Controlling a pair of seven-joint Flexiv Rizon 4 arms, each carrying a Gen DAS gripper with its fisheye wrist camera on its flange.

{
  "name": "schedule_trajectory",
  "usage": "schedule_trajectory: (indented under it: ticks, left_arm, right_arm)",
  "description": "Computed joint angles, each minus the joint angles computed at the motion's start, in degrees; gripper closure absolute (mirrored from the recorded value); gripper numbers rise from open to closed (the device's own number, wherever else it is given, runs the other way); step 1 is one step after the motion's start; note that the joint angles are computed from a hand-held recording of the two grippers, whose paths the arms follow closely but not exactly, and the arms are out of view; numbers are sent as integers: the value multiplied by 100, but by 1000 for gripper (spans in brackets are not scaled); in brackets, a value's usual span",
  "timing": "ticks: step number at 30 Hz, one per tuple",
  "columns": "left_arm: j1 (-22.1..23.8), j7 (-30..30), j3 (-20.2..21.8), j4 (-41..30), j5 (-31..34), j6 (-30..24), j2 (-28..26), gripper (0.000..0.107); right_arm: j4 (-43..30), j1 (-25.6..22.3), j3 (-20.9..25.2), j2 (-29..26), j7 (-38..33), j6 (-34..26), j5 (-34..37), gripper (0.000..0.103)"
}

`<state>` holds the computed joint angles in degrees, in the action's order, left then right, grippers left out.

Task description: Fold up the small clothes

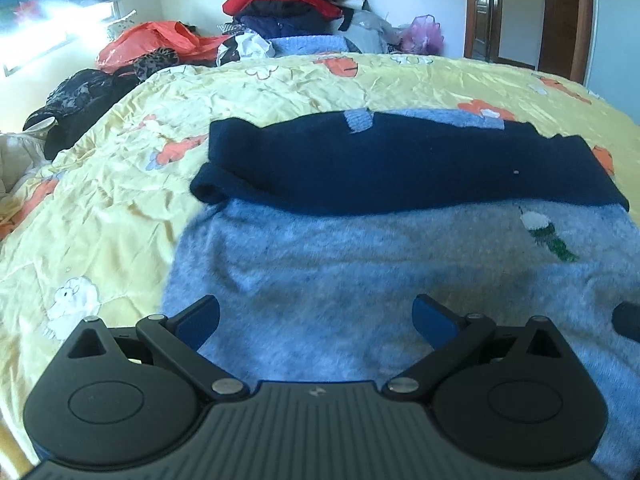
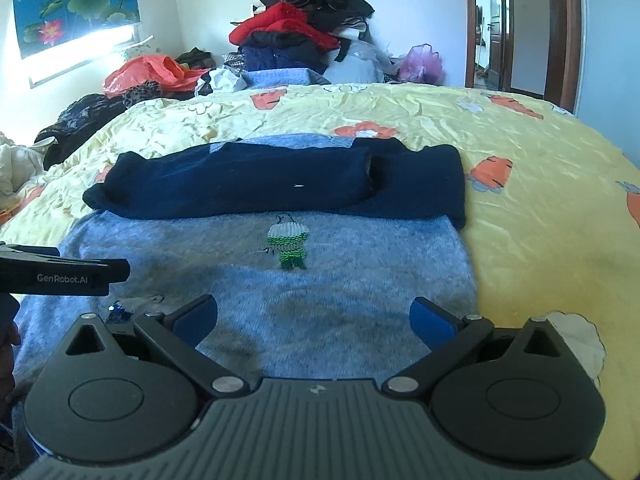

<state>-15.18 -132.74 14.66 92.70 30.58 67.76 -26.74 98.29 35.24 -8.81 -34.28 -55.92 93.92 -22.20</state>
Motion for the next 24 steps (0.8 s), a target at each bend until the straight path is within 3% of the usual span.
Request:
schedule_trajectory:
  ticks: [2, 7, 9, 14, 17, 21, 24]
  left_arm:
    - [10, -13, 1, 92, -21, -30, 70, 4]
    - [44, -135, -18, 276, 46, -126, 232, 4]
    - [83, -76, -70, 334, 43, -183, 281, 4]
    - [65, -183, -95, 444, 234, -243, 400, 4]
    - [108, -225, -148, 528, 259, -237, 470, 4]
    - [153, -262, -195, 629, 304, -225, 563, 4]
    - [187, -317, -216, 719, 334, -176, 631, 4]
  right_arm:
    - [77, 15, -18, 47, -4, 49, 11, 0]
    - [116, -548, 739, 58, -215, 262, 243, 0]
    - [196, -410, 585, 113, -222, 272, 297, 0]
    - [495, 351, -344, 285, -91, 186, 199, 0]
    - [649, 557, -603, 345, -125, 318, 159, 0]
    - [731, 518, -537, 425, -217, 375, 257, 0]
    - [714, 163, -103, 485, -258, 320, 365, 0]
